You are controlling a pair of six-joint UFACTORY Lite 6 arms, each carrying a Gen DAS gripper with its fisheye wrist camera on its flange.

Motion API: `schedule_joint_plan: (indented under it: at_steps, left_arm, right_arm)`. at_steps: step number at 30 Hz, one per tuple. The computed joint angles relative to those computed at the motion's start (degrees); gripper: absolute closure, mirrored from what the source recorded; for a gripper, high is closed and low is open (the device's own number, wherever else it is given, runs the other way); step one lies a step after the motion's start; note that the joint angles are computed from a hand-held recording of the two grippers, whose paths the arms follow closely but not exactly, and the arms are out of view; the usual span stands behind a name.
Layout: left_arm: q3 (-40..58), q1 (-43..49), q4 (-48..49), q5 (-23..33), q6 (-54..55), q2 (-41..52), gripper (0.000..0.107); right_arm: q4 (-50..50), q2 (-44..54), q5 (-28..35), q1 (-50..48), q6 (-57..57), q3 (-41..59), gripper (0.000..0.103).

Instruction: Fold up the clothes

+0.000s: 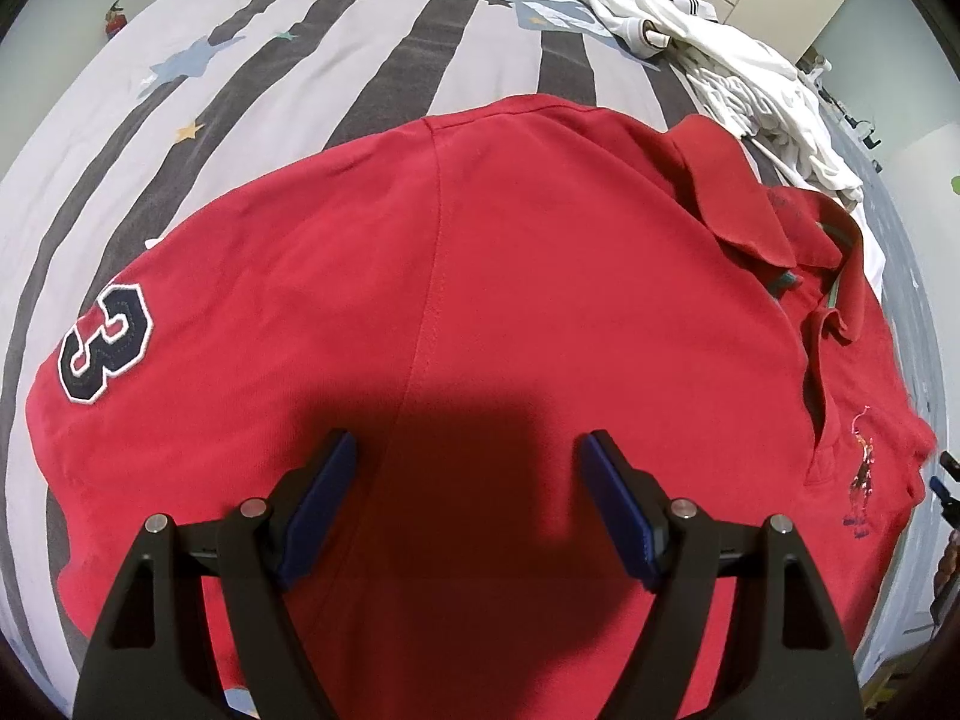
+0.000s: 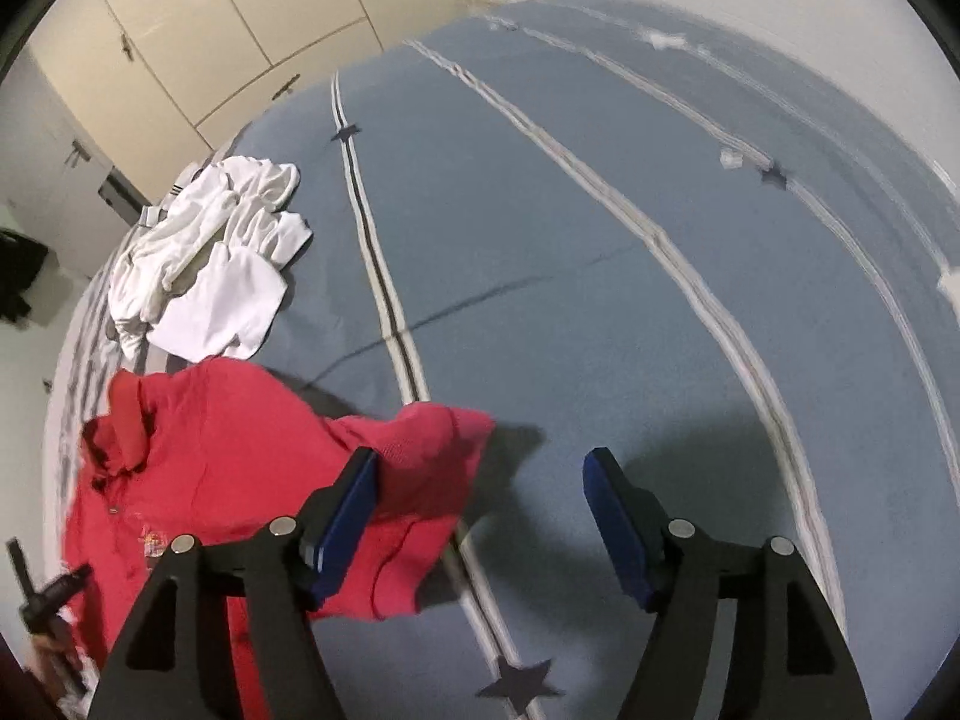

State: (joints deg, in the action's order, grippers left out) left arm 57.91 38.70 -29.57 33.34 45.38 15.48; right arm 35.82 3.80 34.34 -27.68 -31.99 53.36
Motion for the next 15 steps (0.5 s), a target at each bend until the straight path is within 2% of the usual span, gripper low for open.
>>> schedule_joint_plan:
  at_steps: [2,5,7,11,15]
  left_arm:
    - [0.47,-0.35,0.25,0.19,-0.28,0.39,0.032]
    - [0.45,-0.28,0.22,0.35,0.05,0.26,0.032]
    - [0.14,-0.13,-0.05,0.39,0.10,0.04,0.032]
    - [-0.83,0.42,-1.12,0.55,0.88,-0.68,0.032]
    - [-1.34,1.16,-2.32,0.88,2.74,-1.02,0.032]
  right_arm:
    - [0.53,3.98,2.56,-1.44,0.94,2.66,0.035]
    - [-3.93,14.98,5.36,-1.98,8.22,12.02,0.035]
    - [-3.73,18.88,6.68,-3.34,12.39,16.33,0.035]
    - [-4.24,12.53,3.39,-1.80,9.57,11.50,0.035]
    - [-0.65,-0.84,0.65,2.11,-0.22,-1.81,0.035]
